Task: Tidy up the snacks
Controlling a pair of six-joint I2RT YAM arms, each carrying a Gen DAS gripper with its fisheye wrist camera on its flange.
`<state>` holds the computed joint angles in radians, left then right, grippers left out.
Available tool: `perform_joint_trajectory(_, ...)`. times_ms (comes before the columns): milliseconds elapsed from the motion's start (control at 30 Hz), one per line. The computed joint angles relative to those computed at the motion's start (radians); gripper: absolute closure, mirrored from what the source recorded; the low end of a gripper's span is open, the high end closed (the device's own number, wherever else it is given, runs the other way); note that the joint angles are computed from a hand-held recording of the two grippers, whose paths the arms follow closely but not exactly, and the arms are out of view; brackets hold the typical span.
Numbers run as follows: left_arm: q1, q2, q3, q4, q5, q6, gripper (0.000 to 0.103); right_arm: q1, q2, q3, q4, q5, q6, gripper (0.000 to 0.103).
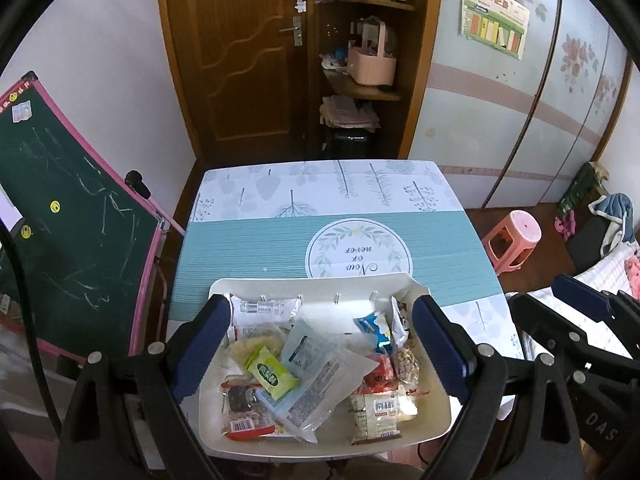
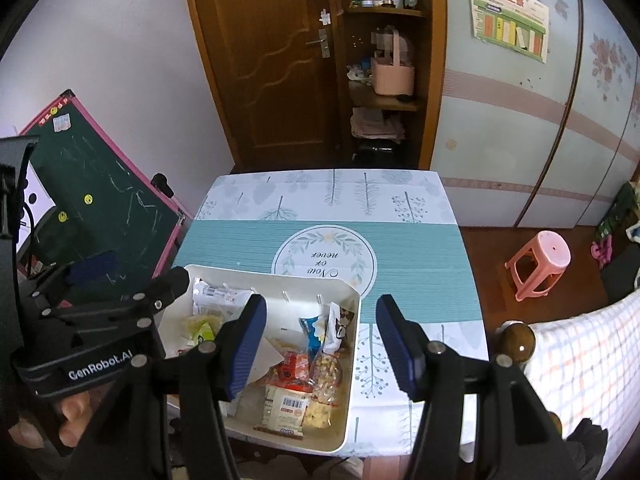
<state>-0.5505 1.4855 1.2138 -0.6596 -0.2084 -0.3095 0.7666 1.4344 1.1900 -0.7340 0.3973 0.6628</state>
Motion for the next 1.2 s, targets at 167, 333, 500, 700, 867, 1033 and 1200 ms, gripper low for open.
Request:
perform_joint_trajectory(167, -0.015, -0.007, -0.006, -0.005, -0.008, -0.009, 0.011, -0.001, -0.02, -0.024, 0.003, -0.011, 0.024, 0.045)
perform_joint_trajectory(333, -0.027, -0.008, -0.009, -0.007, -0.014, -0.015, 0.011, 0.002, -0.031, -0.035, 0.009, -0.015, 0.024, 0.045)
perform_joint_trajectory(500, -0.028, -0.009, -0.012, -0.006, -0.015, -0.019, 0.011, 0.006, -0.036, -0.045, 0.02, -0.02, 0.023, 0.045)
perform_joint_trajectory(700, -0.025, -0.01, -0.012, -0.005, -0.015, -0.014, 0.011, -0.001, -0.034, -0.047, 0.027, -0.027, 0.016, 0.045)
perform_joint_trajectory(867, -0.028, -0.009, -0.011, -0.007, -0.018, -0.016, 0.011, -0.007, -0.024, -0.041, 0.037, -0.029, 0.004, 0.045)
perform_joint_trajectory(1033, -0.026, -0.009, -0.014, -0.006, -0.016, -0.014, 0.011, -0.008, -0.016, -0.034, 0.04, -0.032, 0.002, 0.045)
perform_joint_trajectory(1200, -0.024, -0.009, -0.012, -0.011, -0.015, -0.015, 0.011, -0.014, -0.012, -0.029, 0.041, -0.037, -0.004, 0.045)
